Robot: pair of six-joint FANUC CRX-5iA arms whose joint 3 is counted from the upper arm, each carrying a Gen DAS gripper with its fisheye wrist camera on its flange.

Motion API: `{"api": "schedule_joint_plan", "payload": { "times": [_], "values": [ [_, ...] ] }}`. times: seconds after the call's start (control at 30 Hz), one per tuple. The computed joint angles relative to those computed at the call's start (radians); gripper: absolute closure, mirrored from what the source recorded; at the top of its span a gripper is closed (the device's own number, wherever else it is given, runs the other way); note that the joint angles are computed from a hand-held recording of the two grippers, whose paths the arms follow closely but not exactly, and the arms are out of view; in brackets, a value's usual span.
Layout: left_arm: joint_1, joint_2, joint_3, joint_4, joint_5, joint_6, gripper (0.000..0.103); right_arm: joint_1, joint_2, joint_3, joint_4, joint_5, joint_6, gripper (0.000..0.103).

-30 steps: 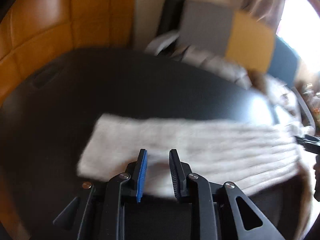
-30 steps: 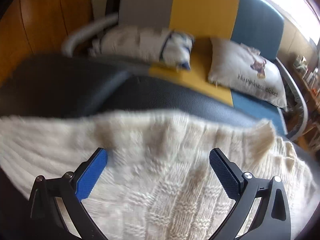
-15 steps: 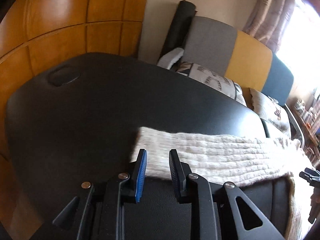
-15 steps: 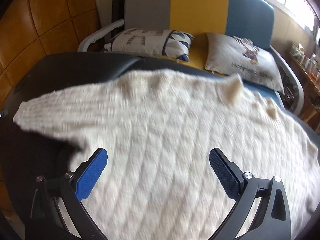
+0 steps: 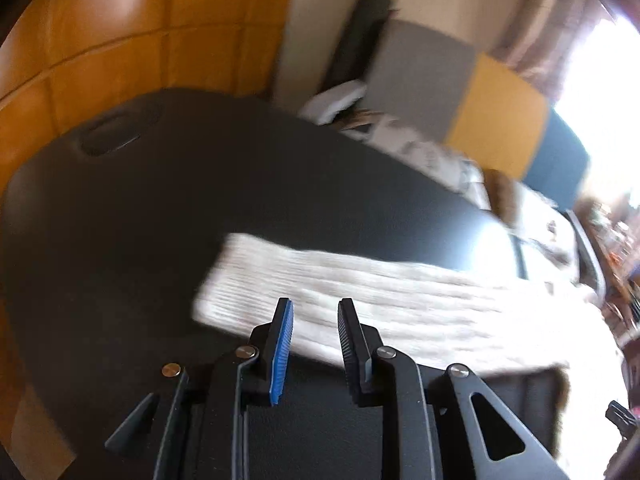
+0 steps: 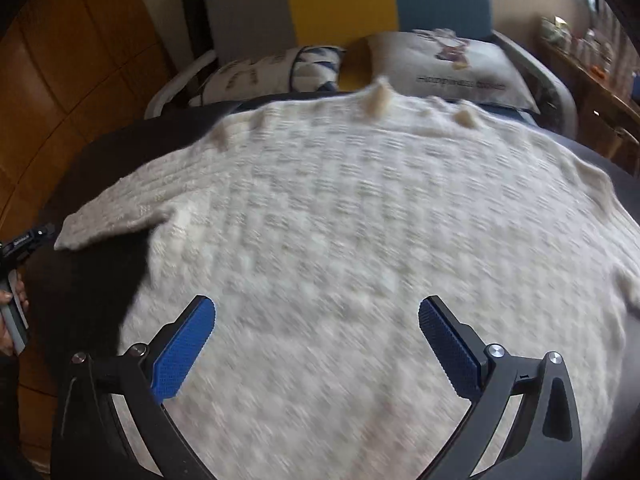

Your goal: Fold clothes

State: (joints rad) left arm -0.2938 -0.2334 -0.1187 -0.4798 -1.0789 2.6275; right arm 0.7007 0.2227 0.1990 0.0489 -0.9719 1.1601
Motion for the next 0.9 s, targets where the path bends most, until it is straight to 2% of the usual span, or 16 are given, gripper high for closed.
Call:
{"api": "schedule_joint_plan", "payload": {
  "times": [0.17, 0.3, 0.37, 0.47, 0.6, 0.8, 0.9],
  "values": [
    [-0.203, 0.128, 0.106, 0.030, 0.121, -0.029, 0.080, -0.020, -0.159, -0.205, 0.051, -0.033, -0.083, 0.000],
    [-0.337, 0.289, 0.226, 0.109, 0.219, -0.158, 0.080, -0.048, -0.261, -0.339, 0.063, -0.048, -0.133, 0.000],
    [-0.396, 0.386, 0.313, 0.126, 0.189, -0.236, 0.080, -0.054, -0.306, -0.398, 0.066, -0.039, -0.141, 0.000],
    [-0.435, 0.492, 0.399, 0.191, 0.118, -0.322, 0.080, -0.011, -0.344, -0.471, 0.141, -0.020, -0.085, 0.000],
    [-0.508, 0.524, 0.441, 0.076, 0.046, -0.263, 0.080, -0.009, -0.367, -0.507, 0.154, 0.034, -0.121, 0.000],
    [-0.468, 0.523, 0.436, 0.150, 0.058, -0.247, 0.080, 0.000, -0.384, -0.541, 0.192, 0.069, -0.165, 0.000],
    [-0.488, 0.540, 0.465, 0.122, 0.024, -0.225, 0.080, 0.007, -0.380, -0.538, 0.198, 0.060, -0.185, 0.000]
  ]
}}
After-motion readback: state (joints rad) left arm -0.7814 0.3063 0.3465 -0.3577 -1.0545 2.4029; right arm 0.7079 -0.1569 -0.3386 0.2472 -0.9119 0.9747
